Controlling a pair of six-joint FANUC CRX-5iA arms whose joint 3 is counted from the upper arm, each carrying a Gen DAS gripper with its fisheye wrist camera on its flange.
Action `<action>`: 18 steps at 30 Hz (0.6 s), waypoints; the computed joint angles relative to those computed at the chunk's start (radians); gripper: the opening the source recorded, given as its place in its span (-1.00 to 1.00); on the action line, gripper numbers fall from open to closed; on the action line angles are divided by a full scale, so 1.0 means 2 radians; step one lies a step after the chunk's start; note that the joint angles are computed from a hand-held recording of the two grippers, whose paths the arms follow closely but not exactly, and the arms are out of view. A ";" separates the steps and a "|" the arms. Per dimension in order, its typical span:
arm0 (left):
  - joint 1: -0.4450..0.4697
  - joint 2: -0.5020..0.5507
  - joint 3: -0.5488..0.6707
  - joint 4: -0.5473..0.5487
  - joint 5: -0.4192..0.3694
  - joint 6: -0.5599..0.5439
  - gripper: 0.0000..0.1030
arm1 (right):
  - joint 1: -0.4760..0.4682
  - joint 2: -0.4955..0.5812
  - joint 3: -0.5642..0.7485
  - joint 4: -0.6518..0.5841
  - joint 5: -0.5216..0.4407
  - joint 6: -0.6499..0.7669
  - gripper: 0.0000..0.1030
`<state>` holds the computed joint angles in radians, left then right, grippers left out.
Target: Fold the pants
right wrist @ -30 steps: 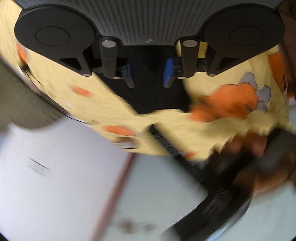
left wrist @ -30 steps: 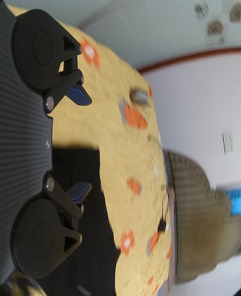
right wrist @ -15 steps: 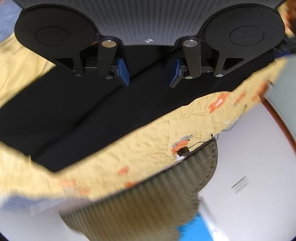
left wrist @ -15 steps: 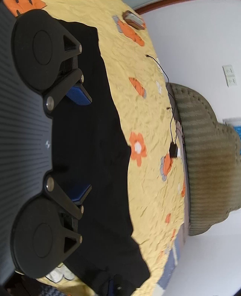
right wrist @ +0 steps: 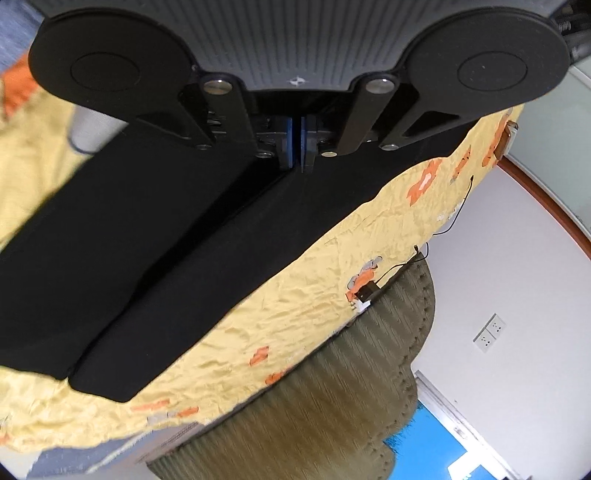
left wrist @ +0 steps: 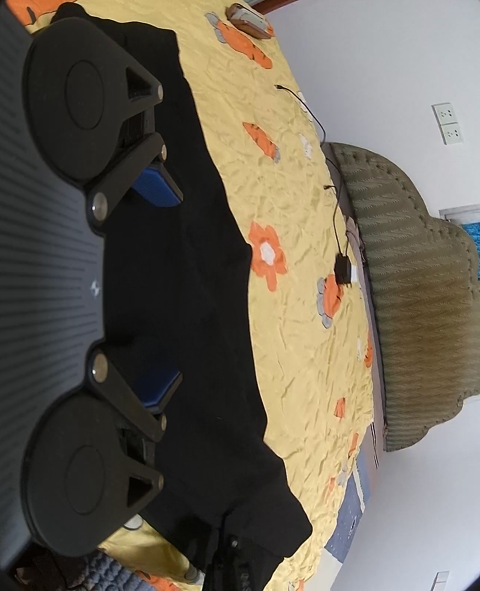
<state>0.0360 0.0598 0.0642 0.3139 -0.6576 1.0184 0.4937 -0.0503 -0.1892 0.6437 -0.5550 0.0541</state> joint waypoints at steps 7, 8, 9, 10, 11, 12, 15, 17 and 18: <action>-0.011 0.007 0.010 0.011 -0.002 -0.016 0.88 | 0.025 -0.038 -0.013 -0.014 -0.042 0.013 -0.93; -0.014 0.009 0.011 0.013 0.000 -0.021 0.89 | 0.028 -0.042 -0.014 -0.019 -0.045 0.014 -0.93; -0.018 0.011 0.013 0.014 0.000 -0.026 0.90 | 0.030 -0.043 -0.012 -0.027 -0.050 0.021 -0.93; -0.021 0.014 0.016 0.011 0.001 -0.026 0.91 | 0.032 -0.042 -0.011 -0.031 -0.056 0.027 -0.93; -0.025 0.018 0.020 0.012 0.000 -0.026 0.91 | 0.032 -0.039 -0.008 -0.037 -0.062 0.031 -0.92; -0.030 0.023 0.024 0.016 -0.001 -0.030 0.91 | 0.030 -0.034 0.001 -0.057 -0.068 0.043 -0.90; -0.046 0.035 0.032 0.013 0.003 -0.031 0.91 | 0.017 -0.042 0.001 -0.091 -0.053 0.046 -0.84; -0.058 0.043 0.041 0.003 0.000 -0.027 0.91 | 0.012 -0.052 -0.012 -0.050 -0.054 0.022 -0.76; -0.063 0.047 0.044 0.000 -0.001 -0.029 0.91 | 0.010 -0.055 -0.018 -0.021 -0.062 -0.001 -0.74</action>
<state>-0.0910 0.1532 0.1524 0.3140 -0.6592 0.9608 0.5144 -0.1609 -0.2252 0.6022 -0.6800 0.0522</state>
